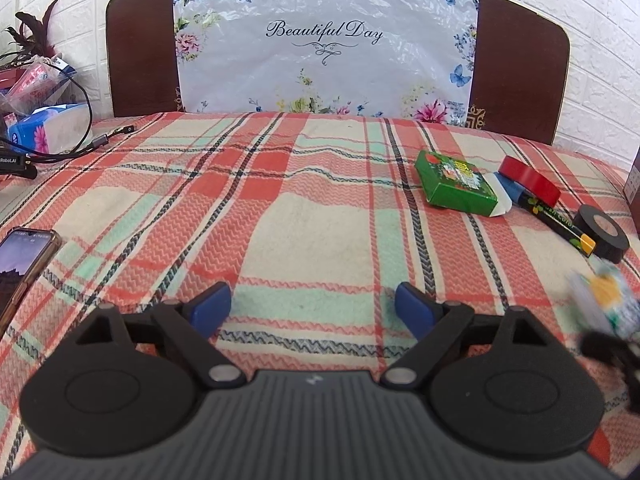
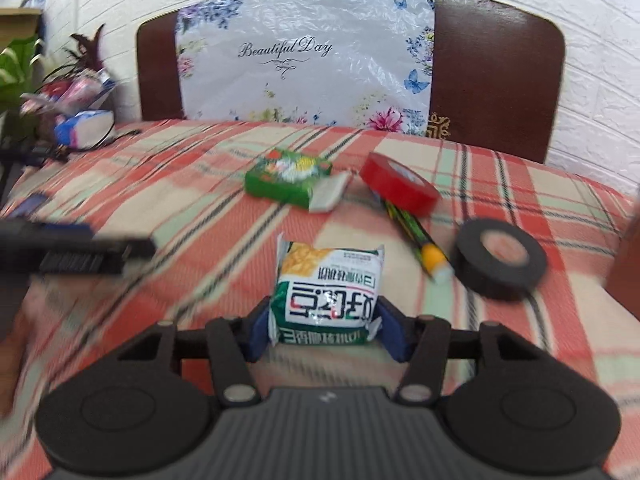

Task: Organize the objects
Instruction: 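Move the right gripper to the green-white snack packet and grasp it, then drop the snack packet into the brown box by opening the right gripper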

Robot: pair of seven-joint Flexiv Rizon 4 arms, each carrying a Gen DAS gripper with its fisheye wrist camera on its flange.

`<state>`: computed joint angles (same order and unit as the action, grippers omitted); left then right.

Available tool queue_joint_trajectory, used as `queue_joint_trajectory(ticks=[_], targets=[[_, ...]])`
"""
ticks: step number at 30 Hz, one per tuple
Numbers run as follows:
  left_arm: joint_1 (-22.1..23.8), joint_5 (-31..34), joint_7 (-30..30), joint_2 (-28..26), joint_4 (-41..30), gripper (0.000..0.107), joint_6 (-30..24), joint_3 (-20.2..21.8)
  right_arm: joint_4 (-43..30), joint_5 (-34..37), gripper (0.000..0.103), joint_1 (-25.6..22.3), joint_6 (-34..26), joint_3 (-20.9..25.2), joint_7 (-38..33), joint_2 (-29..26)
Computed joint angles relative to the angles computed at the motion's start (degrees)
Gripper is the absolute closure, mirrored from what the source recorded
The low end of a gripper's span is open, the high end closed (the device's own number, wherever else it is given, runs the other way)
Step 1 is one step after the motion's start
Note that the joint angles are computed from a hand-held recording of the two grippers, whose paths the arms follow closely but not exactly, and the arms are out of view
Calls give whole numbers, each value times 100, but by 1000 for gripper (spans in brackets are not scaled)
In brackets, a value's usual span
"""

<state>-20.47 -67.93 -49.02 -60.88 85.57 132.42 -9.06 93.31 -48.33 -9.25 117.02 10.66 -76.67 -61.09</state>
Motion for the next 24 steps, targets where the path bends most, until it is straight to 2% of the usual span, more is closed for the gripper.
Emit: queue_joint_trajectory(ticks=[3, 6, 8, 9, 11, 13, 15, 16, 17, 18, 20, 21, 22, 23, 24], targets=[[-67, -186, 220, -25, -93, 16, 11, 4, 685, 870, 49, 286, 555, -595, -336, 350], [-172, -660, 840, -88, -381, 16, 145, -166, 940, 2023, 46, 616, 788, -1017, -448, 467], [-68, -238, 605, 71, -130, 16, -100, -369, 936, 2227, 39, 515, 831, -996, -383, 438], [-140, -220, 717, 112, -143, 16, -288, -386, 948, 2232, 34, 476, 843, -998, -401, 437], [-278, -336, 987, 224, -236, 16, -802, -431, 958, 2400, 31, 604, 884, -1115, -540, 436], [140, 199, 699, 485, 0, 18, -1450, -1033, 1013, 2517, 30, 705, 991, -1195, -729, 432], [416, 693, 143, 664, 70, 20, -2456, -1236, 1010, 2384, 29, 593, 993, -1096, -763, 422], [315, 692, 22, 675, -62, 21, -2859, -1079, 996, 2312, 29, 519, 971, -1033, -733, 416], [53, 499, 20, 654, -270, 22, -3262, -735, 973, 2234, 29, 444, 936, -962, -679, 411], [-141, 599, -206, 603, -444, 26, -3669, -407, 959, 2150, 29, 365, 919, -893, -622, 404], [-396, 934, -765, 456, -797, 36, -4487, 142, 928, 1966, 29, 228, 891, -785, -515, 383], [-494, 1151, -1103, 355, -999, 46, -4947, 397, 913, 1854, 34, 153, 888, -731, -461, 370], [-541, 1318, -1301, 264, -1145, 49, -5128, 507, 903, 1736, 40, 79, 899, -681, -408, 357], [-576, 1412, -1355, 198, -1221, 50, -4995, 490, 889, 1610, 45, 12, 873, -641, -343, 349], [-566, 1509, -1410, 166, -1293, 58, -5045, 467, 871, 1509, 46, -62, 876, -589, -260, 333]])
